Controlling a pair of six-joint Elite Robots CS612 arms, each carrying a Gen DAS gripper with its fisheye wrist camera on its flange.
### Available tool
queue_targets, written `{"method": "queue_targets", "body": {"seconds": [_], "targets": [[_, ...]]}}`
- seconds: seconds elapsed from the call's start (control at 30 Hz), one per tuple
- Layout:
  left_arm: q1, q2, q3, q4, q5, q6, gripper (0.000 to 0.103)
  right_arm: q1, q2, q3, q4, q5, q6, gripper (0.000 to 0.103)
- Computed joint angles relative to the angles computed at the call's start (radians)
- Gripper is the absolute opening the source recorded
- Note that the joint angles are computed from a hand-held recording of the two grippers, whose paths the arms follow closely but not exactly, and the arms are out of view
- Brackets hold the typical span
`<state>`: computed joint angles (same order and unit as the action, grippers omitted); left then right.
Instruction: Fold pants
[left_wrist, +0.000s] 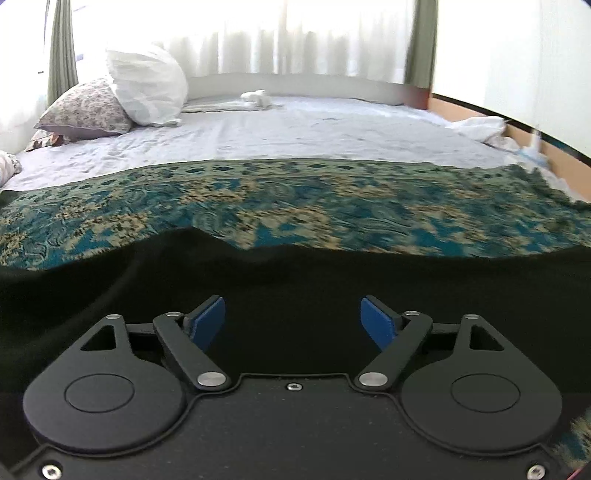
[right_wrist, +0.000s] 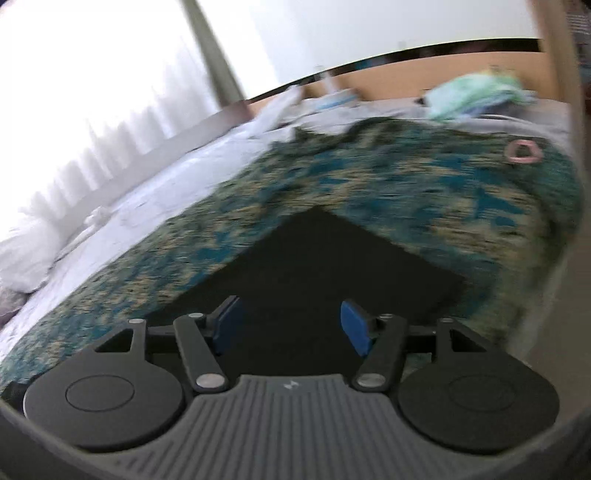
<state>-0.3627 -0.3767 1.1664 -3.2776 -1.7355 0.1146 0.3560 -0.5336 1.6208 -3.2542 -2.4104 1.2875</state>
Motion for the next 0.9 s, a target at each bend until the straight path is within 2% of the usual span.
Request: {"method": "queue_targets", "body": {"seconds": [0.17,0.33,0.6,0.77,0.9], "targets": [[-0.011,-0.033,0.080,-0.043,-0.024,0.040,0.084,0.014,-0.024,0.025,0.109,-0.037,0.035,0.078],[-0.019,-0.049,0.130,-0.062,-0.031,0.089,0.086,0.011,-0.028,0.031,0.167,-0.025,0.051,0.082],[-0.024,-0.051,0.156,-0.058,0.018,0.137,0.086,0.001,-0.005,0.017,0.125,0.007,-0.028,0.089],[-0.020,-0.041,0.141,-0.023,0.046,0.119,0.087,-0.007,0.005,0.003,0.117,0.024,-0.082,0.092],[-0.013,-0.032,0.131,-0.020,0.036,0.094,0.090,-0.018,0.015,-0.001,0.073,0.045,-0.116,0.093]]}}
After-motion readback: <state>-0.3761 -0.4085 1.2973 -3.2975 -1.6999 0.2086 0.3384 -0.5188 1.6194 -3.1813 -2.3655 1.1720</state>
